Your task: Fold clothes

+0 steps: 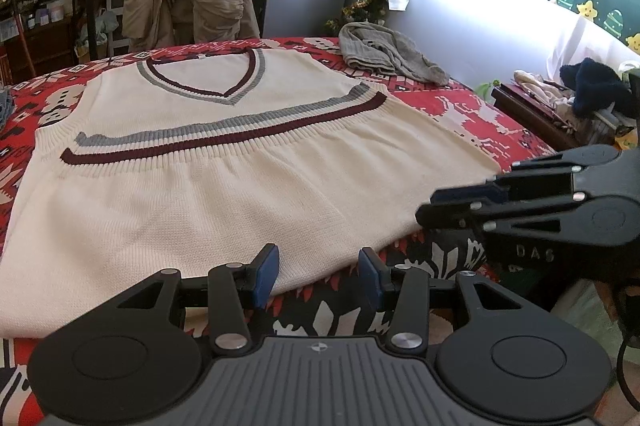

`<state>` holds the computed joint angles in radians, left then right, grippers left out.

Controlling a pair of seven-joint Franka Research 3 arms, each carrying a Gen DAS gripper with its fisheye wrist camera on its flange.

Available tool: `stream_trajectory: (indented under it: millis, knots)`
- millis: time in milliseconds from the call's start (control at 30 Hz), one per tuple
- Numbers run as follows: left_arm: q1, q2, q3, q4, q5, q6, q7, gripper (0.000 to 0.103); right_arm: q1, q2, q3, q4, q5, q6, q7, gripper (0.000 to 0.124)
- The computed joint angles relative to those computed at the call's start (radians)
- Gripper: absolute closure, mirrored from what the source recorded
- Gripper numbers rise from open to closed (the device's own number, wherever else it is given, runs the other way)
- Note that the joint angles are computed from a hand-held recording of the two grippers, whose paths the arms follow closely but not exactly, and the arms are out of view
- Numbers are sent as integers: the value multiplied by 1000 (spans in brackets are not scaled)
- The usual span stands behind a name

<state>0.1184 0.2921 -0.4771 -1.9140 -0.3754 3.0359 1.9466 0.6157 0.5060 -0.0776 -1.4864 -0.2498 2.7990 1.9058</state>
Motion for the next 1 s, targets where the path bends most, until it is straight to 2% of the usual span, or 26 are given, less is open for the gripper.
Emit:
stream_trajectory:
  millis: [67,200,367,467,633,700,833,967,1000]
  knots:
    - [7,1,-7,2,-7,-2,4,60,-3,11,4,17,6,9,-5,107]
    - [-2,0,3,2,0,-3,-3,60,-5,55,17,83,21,-30,-46,107]
    - [14,4,-15,4,-24,-1,8,60,-1,35,24,52,30,-31,-77,106]
    - [-68,-9,81,-3,68,8,-95,70,5,30,18,51,23,-23,-88,106]
    - [-124,-21,169,-10,171,15,-274,84,-4,82,35,124,58,-16,-112,105]
    - [-121,-24,177,-15,191,16,-331,88,-11,107,52,160,82,-32,-143,105]
    - [-93,-30,159,-19,204,9,-379,91,-28,110,91,159,154,-43,-195,105]
    - [-156,-26,239,-5,318,17,-490,95,-20,109,83,164,183,-29,-193,105]
    - [-173,-23,261,0,357,10,-520,98,-17,119,78,179,188,-25,-185,105]
